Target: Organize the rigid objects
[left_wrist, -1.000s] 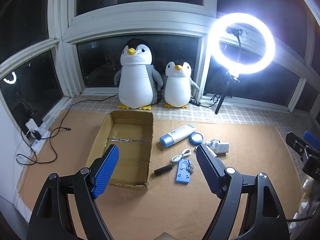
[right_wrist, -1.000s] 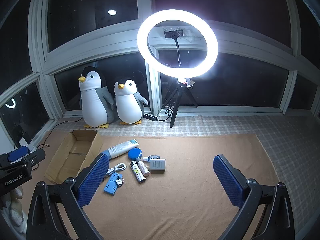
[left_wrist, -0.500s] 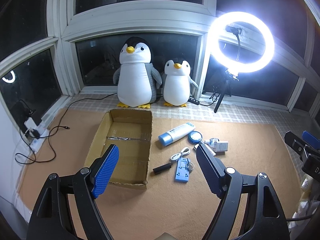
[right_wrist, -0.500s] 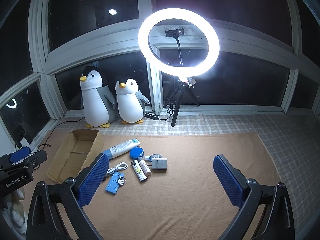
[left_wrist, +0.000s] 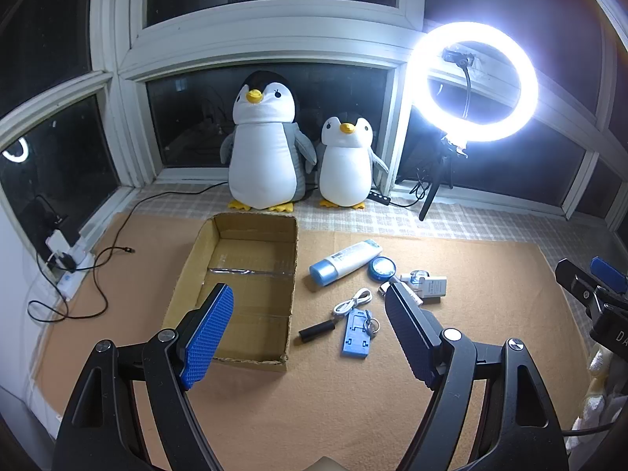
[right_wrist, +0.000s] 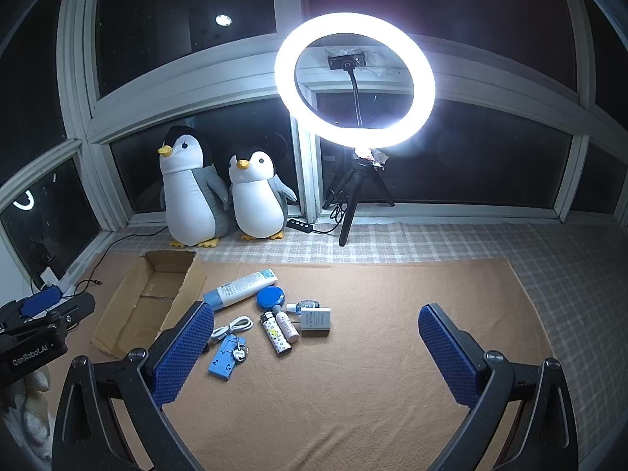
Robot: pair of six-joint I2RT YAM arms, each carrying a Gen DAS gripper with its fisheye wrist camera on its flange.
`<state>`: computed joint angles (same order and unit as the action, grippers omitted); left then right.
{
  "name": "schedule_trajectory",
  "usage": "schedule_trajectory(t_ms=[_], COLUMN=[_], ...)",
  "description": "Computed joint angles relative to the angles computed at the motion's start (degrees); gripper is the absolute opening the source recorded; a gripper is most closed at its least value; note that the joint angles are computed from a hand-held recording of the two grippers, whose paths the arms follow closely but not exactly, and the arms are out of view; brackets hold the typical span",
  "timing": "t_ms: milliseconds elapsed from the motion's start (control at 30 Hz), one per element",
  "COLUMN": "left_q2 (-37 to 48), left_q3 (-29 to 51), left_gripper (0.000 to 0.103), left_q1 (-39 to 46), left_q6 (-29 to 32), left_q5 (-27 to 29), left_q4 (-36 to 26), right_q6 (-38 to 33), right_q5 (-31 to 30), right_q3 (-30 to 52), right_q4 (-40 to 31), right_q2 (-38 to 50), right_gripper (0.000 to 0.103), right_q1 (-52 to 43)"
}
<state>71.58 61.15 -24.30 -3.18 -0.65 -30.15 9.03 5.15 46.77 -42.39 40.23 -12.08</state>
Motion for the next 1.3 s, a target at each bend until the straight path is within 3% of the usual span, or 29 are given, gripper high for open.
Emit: schedule_trajectory(t_ms=[300, 333, 1300], left_q2=[0.04, 0.01, 3.06], left_q3=[-0.05, -0.09, 0.56], left_gripper=[0.080, 0.080, 0.080], left_q1=[0.05, 0.06, 2.32], left_q6=[0.10, 0.10, 1.06], left_q5=[0.08, 0.12, 0.68], left_q4=[-0.04, -0.03, 0.71], right_q6=[1.73, 0.34, 0.93], right_q5=[2.16, 0.13, -0.28], right_q3=[-0.40, -0.31, -2.59], right_q4=[0.76, 0.01, 3.30], right_q2=[0.77, -0.12, 2.22], right_gripper=[0.103, 0.103, 0.103], right_q1=[3.08, 0.44, 2.12])
